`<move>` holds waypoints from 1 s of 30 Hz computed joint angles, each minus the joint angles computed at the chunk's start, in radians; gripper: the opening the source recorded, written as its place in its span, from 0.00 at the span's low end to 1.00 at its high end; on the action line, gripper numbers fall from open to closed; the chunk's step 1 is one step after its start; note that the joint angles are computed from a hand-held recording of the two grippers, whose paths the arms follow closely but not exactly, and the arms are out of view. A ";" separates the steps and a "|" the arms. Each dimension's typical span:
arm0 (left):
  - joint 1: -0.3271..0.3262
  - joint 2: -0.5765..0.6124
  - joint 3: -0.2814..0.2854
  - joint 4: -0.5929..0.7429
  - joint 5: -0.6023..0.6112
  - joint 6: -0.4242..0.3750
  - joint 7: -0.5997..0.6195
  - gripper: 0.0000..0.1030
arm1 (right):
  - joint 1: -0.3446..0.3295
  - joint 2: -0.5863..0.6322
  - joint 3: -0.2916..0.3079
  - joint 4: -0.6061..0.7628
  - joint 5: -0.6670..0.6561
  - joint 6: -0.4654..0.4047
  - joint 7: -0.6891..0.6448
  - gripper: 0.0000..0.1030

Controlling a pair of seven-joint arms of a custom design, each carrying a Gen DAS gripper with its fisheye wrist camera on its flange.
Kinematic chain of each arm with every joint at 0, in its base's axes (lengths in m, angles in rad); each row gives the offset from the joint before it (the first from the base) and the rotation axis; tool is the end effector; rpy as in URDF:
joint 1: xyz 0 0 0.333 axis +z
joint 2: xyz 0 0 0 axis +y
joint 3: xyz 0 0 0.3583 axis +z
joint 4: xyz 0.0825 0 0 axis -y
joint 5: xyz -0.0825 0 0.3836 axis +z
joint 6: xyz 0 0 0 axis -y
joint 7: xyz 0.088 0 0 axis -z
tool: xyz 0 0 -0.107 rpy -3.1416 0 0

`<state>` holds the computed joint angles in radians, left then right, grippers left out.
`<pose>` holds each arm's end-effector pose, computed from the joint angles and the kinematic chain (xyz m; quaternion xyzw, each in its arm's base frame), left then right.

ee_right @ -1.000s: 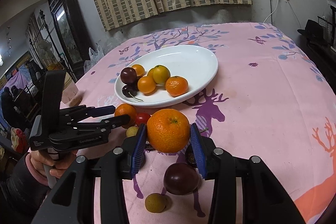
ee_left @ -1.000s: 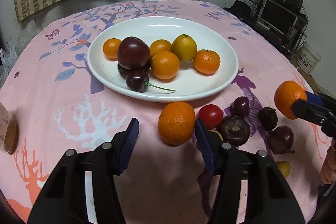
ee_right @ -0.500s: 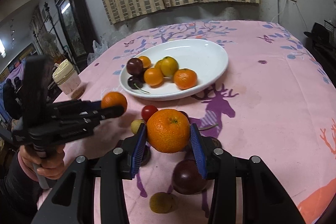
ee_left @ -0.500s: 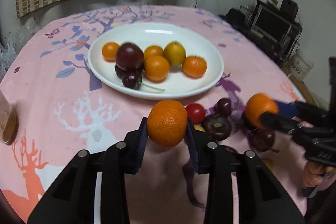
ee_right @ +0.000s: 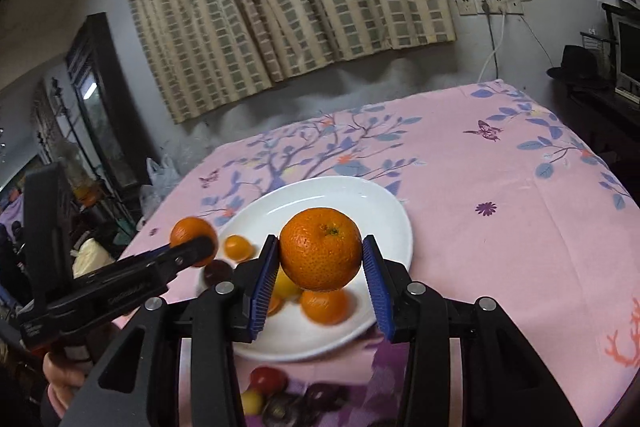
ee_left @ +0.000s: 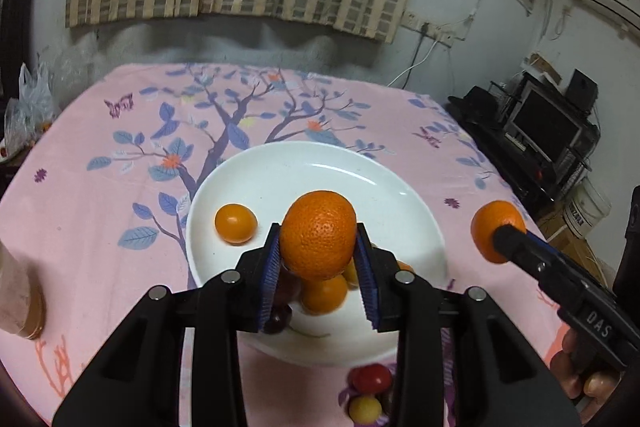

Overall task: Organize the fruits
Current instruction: 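Carry both oranges over the white plate and open both tools to release them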

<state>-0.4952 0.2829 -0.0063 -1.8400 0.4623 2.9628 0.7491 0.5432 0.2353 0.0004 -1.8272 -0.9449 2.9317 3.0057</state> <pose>0.5854 -0.3547 0.5112 -0.6103 0.6734 -0.3781 0.1764 0.5441 0.3892 0.5287 -0.6121 0.6403 -0.1918 0.4225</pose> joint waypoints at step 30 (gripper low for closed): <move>0.024 -0.243 -0.051 -0.318 0.506 -0.111 -0.483 0.93 | -0.068 -0.277 0.135 -0.409 -0.152 -0.014 0.247 0.66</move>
